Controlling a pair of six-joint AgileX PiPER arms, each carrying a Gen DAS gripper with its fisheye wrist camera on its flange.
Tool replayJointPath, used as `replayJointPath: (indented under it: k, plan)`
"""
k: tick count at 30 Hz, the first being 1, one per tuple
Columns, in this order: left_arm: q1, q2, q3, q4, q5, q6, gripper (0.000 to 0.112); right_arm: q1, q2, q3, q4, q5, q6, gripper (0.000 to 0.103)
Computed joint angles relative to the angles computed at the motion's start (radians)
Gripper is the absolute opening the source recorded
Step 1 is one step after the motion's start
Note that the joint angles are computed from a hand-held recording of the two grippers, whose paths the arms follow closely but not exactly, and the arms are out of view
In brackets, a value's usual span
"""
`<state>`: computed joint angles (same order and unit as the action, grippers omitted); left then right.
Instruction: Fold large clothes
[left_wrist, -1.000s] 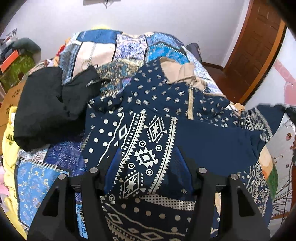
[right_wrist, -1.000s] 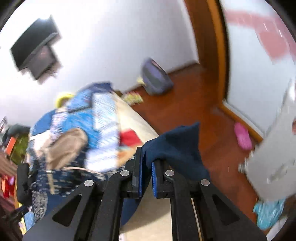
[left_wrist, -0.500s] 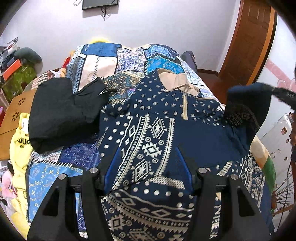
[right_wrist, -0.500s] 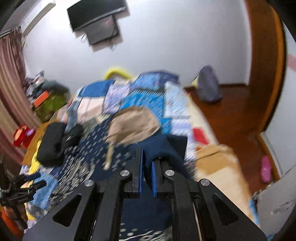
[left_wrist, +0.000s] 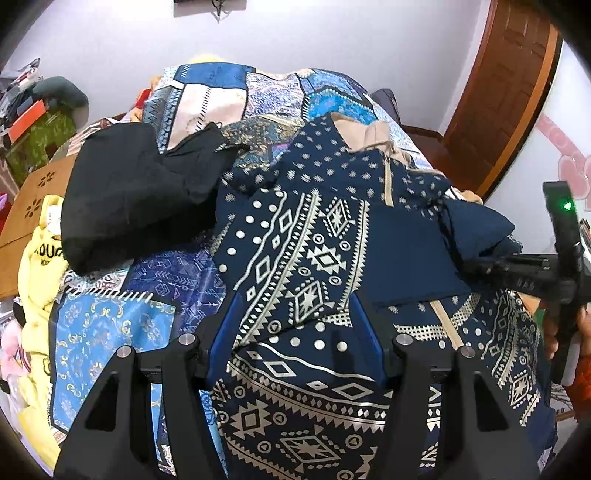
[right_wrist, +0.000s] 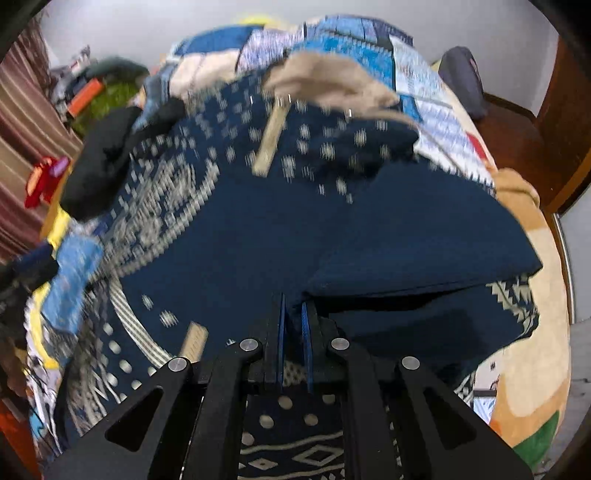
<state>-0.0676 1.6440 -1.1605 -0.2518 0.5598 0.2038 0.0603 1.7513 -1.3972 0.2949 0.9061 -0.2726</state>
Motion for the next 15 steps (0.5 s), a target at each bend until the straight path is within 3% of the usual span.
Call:
replayJointPath:
  k: [5, 9, 15]
  plan:
    - [-0.053, 0.014, -0.034, 0.045, 0.019, -0.038, 0.059, -0.05, -0.022, 0.005, 0.041, 0.093, -0.053, 0.035]
    - [-0.127, 0.034, -0.104, 0.103, 0.046, -0.09, 0.059, -0.1, -0.116, 0.062, 0.063, 0.095, -0.137, 0.037]
    - [-0.299, 0.124, -0.318, 0.202, 0.127, -0.165, 0.059, -0.263, -0.249, 0.142, 0.138, 0.02, -0.258, 0.045]
